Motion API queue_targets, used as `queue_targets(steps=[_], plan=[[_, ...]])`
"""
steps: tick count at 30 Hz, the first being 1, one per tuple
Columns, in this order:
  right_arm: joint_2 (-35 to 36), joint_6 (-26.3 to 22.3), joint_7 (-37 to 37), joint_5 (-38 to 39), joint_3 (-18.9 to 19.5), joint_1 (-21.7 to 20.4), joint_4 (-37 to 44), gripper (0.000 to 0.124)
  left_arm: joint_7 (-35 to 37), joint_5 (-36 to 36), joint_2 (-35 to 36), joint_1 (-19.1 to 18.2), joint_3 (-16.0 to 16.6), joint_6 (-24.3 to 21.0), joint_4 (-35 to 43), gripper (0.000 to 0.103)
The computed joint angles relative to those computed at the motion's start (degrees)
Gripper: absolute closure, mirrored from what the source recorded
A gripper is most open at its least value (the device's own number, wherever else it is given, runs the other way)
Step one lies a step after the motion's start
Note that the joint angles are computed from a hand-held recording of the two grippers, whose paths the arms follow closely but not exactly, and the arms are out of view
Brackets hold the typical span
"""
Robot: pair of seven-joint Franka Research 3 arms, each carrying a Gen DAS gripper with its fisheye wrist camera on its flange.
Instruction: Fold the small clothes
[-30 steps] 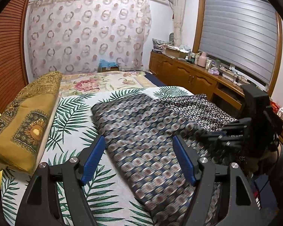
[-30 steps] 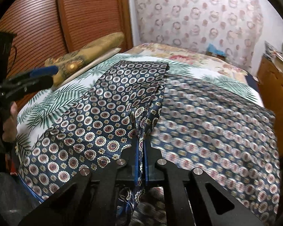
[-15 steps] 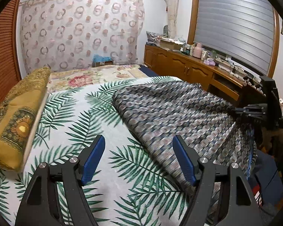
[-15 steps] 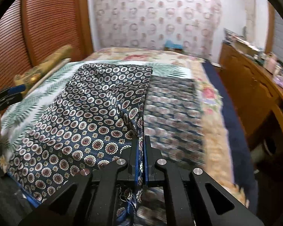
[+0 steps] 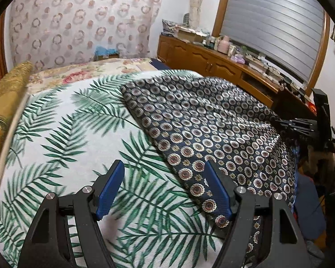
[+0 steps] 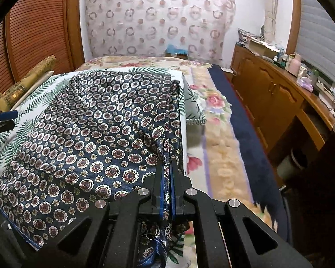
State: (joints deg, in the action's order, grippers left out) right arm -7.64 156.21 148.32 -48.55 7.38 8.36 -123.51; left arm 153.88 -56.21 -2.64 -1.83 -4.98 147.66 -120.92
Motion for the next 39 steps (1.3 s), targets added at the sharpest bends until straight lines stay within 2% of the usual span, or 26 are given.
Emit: queue_targets(steps=[2,8,9,13,17,19,20,22,25,29,31,32,33,34,36,39], plan=[[-0.71,0.17,-0.14,0.23,-0.22,-0.22,-0.8,0.12,-0.15,1.12,0.23,-0.14,-0.21,-0.72,0.04,0.028],[-2.74,4.24,-0.89,0.78,-0.27,-3.03,-3.98,0.117,-3.86,5.79,1.56,-0.27,-0.89,-3.19,1.69,0.045],[-2.82,4.19,-0.6,0.37,0.14,-3.46,-4.12,0.112,-4.74,6.85,1.91,-0.25,-1.06,-3.32,2.0,0.048],[-2.72,3.12,1.68,-1.16,0.9,-4.56,-4.33,0.103,-10.07,11.85,4.35,0.1,-1.9,-4.31,4.39,0.048],[-1.91,3.97,0.92,0.6,0.0,-4.5,-4.34,0.077,-11.24,12.48,5.33,0.72,-2.64,-5.13,5.85,0.048],[-1.8,5.66,-1.11,3.43,-0.87,-4.21,-4.94,0.076,-11.54,11.64,6.05,1.23,-2.83,-6.47,6.97,0.051],[-1.81,6.52,-2.1,5.02,-1.19,-4.17,-5.3,0.076,-11.2,10.65,6.51,1.63,-2.88,-7.89,7.71,0.062],[-2.04,8.6,-3.35,7.15,-1.44,-4.55,-6.18,0.076,-11.26,10.02,7.08,2.1,-3.12,-8.32,8.27,0.078],[-1.86,11.93,-7.84,12.43,-1.65,-4.56,-7.31,0.076,-11.87,9.96,7.78,2.64,-3.4,-8.8,8.99,0.093],[-1.87,11.63,-8.95,12.87,0.05,-6.28,-7.22,0.077,-10.93,8.8,7.69,3.23,-3.79,-9.19,9.09,0.099],[-2.02,11.34,-8.75,12.22,0.64,-6.98,-7.11,0.084,-9.4,7.3,6.81,3.19,-3.97,-7.76,8.13,0.1],[-2.12,11.76,-9.5,12.84,0.62,-6.71,-7.27,0.097,-8.63,6.79,6.19,2.99,-4.01,-6.5,7.47,0.1],[-2.13,12.74,-12.85,16.09,-0.39,-5.4,-7.71,0.102,-8.13,6.53,5.9,2.85,-3.9,-5.91,7.26,0.1],[-2.19,12.83,-13.1,16.06,0.18,-5.7,-7.73,0.103,-7.39,6.1,5.57,2.69,-3.82,-5.11,7.06,0.1],[-2.32,11.61,-12.56,14.02,1.62,-6.72,-7.26,0.113,-6.31,5.47,5.07,2.53,-3.45,-4.15,6.95,0.1],[-2.19,12.66,-13.56,14.63,1.68,-6.35,-7.06,0.117,-5.76,5.16,4.95,2.65,-2.79,-3.79,7.16,0.1]])
